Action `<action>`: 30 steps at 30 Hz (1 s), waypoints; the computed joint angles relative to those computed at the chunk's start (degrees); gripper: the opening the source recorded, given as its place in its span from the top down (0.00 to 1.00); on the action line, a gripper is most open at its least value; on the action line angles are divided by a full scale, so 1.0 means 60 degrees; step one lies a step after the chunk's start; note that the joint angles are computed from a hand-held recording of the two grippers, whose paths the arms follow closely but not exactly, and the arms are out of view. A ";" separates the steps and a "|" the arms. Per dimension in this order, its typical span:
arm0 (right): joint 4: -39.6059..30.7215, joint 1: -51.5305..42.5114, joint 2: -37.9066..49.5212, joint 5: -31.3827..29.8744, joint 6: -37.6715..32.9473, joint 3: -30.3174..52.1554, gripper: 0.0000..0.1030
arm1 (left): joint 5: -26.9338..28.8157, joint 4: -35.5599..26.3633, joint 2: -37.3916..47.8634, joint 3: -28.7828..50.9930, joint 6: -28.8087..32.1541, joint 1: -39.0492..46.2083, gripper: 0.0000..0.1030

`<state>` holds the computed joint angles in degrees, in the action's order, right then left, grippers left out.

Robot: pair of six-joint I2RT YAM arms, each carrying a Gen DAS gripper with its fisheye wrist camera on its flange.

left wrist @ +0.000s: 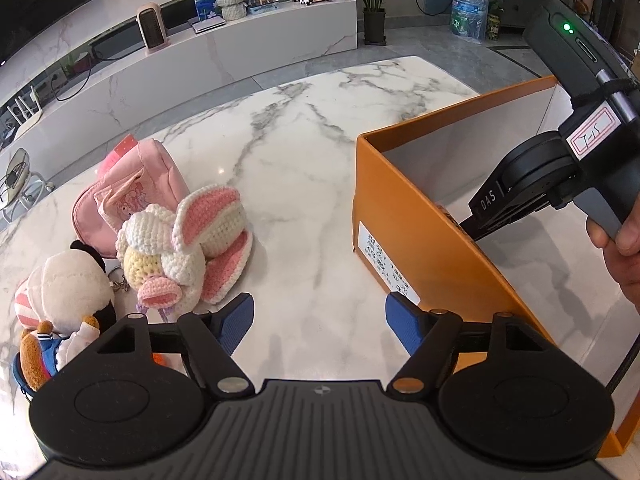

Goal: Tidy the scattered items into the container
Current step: 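Withdraw both tools from the shoebox back over the table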

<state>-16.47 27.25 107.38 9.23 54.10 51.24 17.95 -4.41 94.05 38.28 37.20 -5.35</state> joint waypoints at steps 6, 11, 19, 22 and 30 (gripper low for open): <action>-0.0777 0.0552 -0.0637 0.0635 0.0349 -0.0009 0.96 | 0.0066 -0.0358 -0.0611 -0.0133 0.0154 0.0433 0.16; -0.1725 0.1260 -0.1327 0.1268 0.0772 0.0115 0.95 | 0.0496 -0.1061 -0.1692 -0.0267 0.0542 0.1108 0.16; -0.3957 0.3037 -0.2437 0.2882 0.1974 0.0833 0.76 | 0.1612 -0.2514 -0.3202 -0.0164 0.1168 0.2651 0.16; -0.4986 0.3862 -0.2595 0.3614 0.2604 0.1377 0.71 | 0.2151 -0.3063 -0.3562 -0.0014 0.1324 0.3300 0.16; -0.7810 0.6190 -0.1864 0.5543 0.4423 0.3701 0.50 | 0.3938 -0.4278 -0.4030 0.0650 0.2038 0.5361 0.16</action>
<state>-63.33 64.39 96.20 42.49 80.64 73.45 41.58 -30.08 69.87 42.18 49.43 26.81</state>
